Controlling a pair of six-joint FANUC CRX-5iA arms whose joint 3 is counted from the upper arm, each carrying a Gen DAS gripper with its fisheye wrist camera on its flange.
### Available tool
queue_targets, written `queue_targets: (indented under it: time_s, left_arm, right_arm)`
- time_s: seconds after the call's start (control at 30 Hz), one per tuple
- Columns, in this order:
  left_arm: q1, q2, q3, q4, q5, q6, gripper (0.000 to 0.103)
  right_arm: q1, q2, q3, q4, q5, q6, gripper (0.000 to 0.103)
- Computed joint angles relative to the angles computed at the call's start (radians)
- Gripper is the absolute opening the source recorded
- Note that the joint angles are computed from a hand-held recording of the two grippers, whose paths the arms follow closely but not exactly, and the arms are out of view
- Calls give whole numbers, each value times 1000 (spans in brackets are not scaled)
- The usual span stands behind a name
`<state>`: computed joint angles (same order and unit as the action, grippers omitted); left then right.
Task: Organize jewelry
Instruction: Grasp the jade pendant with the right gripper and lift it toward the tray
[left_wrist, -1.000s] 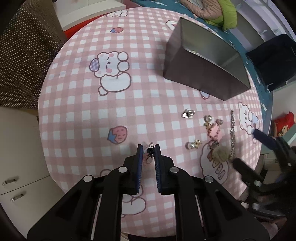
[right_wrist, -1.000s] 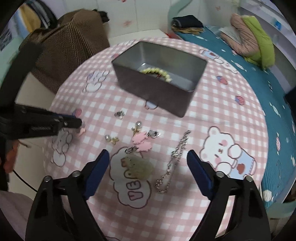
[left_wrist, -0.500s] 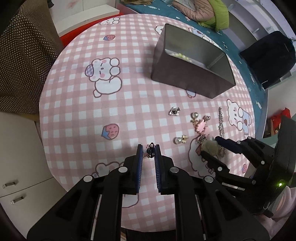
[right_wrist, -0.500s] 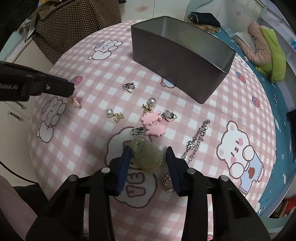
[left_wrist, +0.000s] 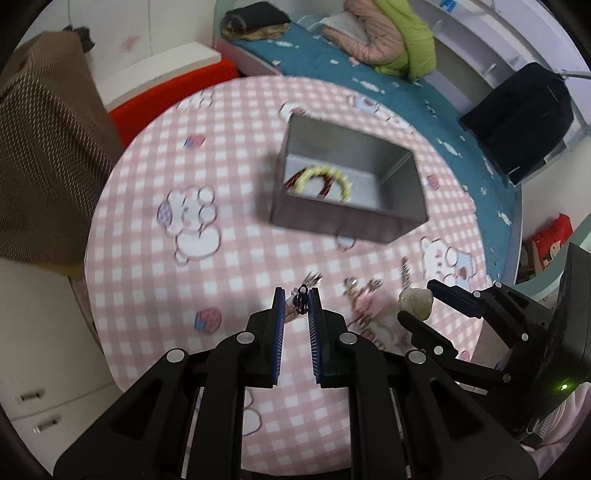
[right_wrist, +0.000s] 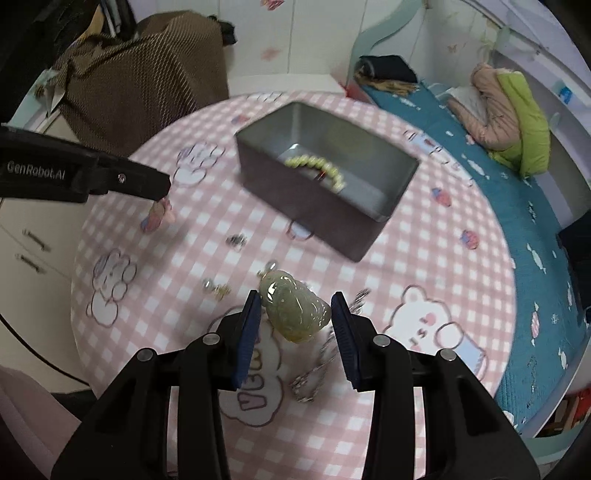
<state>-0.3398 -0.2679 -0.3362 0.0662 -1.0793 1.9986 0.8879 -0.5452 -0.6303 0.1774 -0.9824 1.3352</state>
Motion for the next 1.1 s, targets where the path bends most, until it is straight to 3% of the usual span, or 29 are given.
queue_targets:
  time_s: [0.6,1.1]
  left_arm:
    - [-9,158,144,94,132,-167,12]
    - [-14,305,228,79,77,-237,16]
  right_arm:
    - [-112,57,55,96,128,-79,37]
    - [-191,131,108,24,148,-41,37]
